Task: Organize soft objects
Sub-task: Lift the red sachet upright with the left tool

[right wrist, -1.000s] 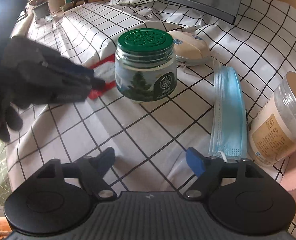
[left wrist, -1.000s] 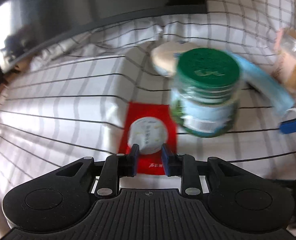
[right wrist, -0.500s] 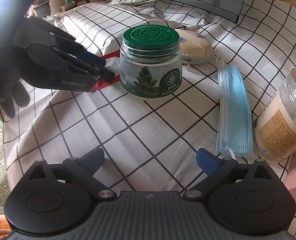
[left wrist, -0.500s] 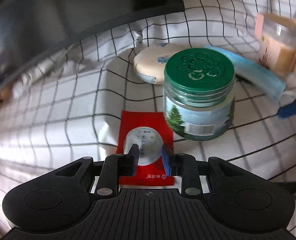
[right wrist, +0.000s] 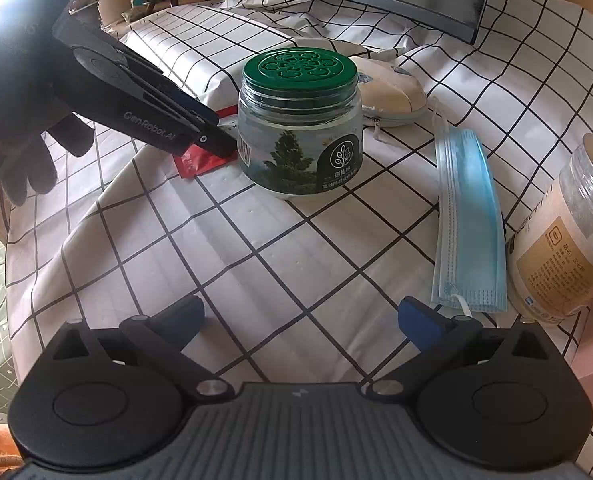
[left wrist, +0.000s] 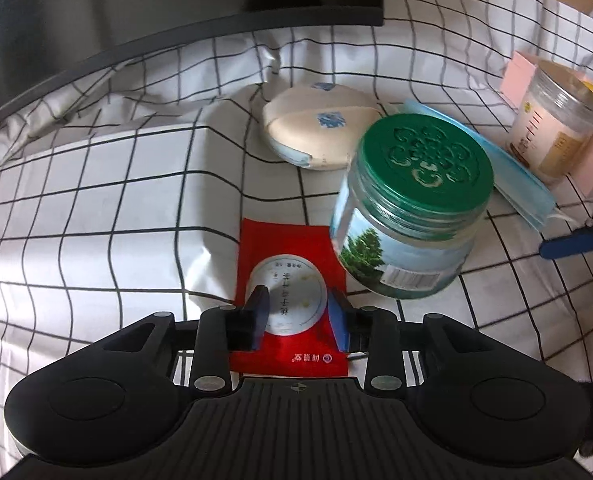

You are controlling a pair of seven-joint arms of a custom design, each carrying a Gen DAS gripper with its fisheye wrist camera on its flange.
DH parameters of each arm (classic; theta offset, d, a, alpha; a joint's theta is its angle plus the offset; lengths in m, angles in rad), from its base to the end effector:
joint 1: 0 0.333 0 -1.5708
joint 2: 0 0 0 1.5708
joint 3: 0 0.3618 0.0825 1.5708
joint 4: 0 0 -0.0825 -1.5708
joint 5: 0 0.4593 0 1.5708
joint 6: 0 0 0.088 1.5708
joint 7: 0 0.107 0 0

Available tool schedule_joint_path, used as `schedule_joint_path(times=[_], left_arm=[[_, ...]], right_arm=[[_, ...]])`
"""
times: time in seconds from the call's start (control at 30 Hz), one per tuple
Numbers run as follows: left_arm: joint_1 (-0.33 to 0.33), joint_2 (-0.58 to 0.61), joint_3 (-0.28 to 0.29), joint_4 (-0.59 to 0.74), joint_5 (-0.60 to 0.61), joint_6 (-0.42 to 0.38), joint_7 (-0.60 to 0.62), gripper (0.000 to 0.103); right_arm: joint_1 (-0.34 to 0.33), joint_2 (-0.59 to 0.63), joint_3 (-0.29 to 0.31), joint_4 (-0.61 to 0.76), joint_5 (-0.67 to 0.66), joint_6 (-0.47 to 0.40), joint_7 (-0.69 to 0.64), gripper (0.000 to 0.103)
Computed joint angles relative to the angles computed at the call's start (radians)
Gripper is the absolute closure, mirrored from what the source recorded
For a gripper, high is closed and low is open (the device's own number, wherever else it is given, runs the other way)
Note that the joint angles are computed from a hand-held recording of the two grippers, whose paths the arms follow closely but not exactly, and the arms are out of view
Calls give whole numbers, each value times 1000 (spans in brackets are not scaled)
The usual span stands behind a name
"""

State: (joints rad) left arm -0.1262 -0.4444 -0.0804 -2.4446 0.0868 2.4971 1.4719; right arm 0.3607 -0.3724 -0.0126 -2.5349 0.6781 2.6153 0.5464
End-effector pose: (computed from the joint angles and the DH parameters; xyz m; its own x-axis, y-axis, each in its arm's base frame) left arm 0.4882 -0.1057 0.5260 -0.1471 -0.9869 -0.0662 -0.8629 0.1607 -0.4791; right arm 0.4707 0.1558 0.4504 0.7622 -0.6463 -0.0364 -0.5377 -0.6009 -0.5914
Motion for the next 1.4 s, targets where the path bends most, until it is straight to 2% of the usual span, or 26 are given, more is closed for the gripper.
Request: schedule_joint_path(times=[0.13, 0.23, 0.27, 0.37, 0.47, 0.53, 0.7, 0.93, 1.0, 1.17, 1.27, 1.37, 1.4], left_arm=[[-24, 3, 25, 12, -39, -34, 79, 56], [1, -6, -1, 8, -7, -46, 52, 46], [15, -6, -16, 9, 13, -50, 20, 40], [22, -8, -24, 6, 39, -47, -6, 41], [38, -7, -60, 11, 129, -49, -31, 41], [40, -2, -64, 15, 165, -48, -36, 40], [18, 14, -18, 25, 98, -34, -35, 39], [0, -13, 15, -38, 23, 80, -15, 39], [-18, -4, 37, -32, -26, 78, 7, 32], [-16, 34, 25, 18, -49, 13, 34, 28], [-8, 42, 13, 15, -58, 35, 22, 29], [28, 37, -20, -5, -11, 91, -63, 45], [27, 35, -17, -8, -12, 98, -76, 47]], right_arm=[[-1, -2, 2, -1, -2, 0, 4, 0], [0, -2, 2, -1, -3, 0, 4, 0], [0, -2, 1, -2, -2, 1, 3, 0], [0, -3, 2, -2, -4, 0, 6, 0], [-1, -4, 3, -2, -8, -2, 9, 0], [0, -5, 2, -3, -8, -1, 8, 0], [2, -4, 0, -5, -5, 3, 4, 0], [2, -3, -1, -4, -2, 2, 0, 0], [1, -1, 0, -2, -2, 2, 1, 0], [-5, 1, 7, 1, -16, -4, 19, 0], [-4, 0, 8, -1, -19, 0, 26, 0], [-4, -4, 8, -5, -23, 0, 30, 0], [-3, -4, 7, -5, -24, -1, 29, 0]])
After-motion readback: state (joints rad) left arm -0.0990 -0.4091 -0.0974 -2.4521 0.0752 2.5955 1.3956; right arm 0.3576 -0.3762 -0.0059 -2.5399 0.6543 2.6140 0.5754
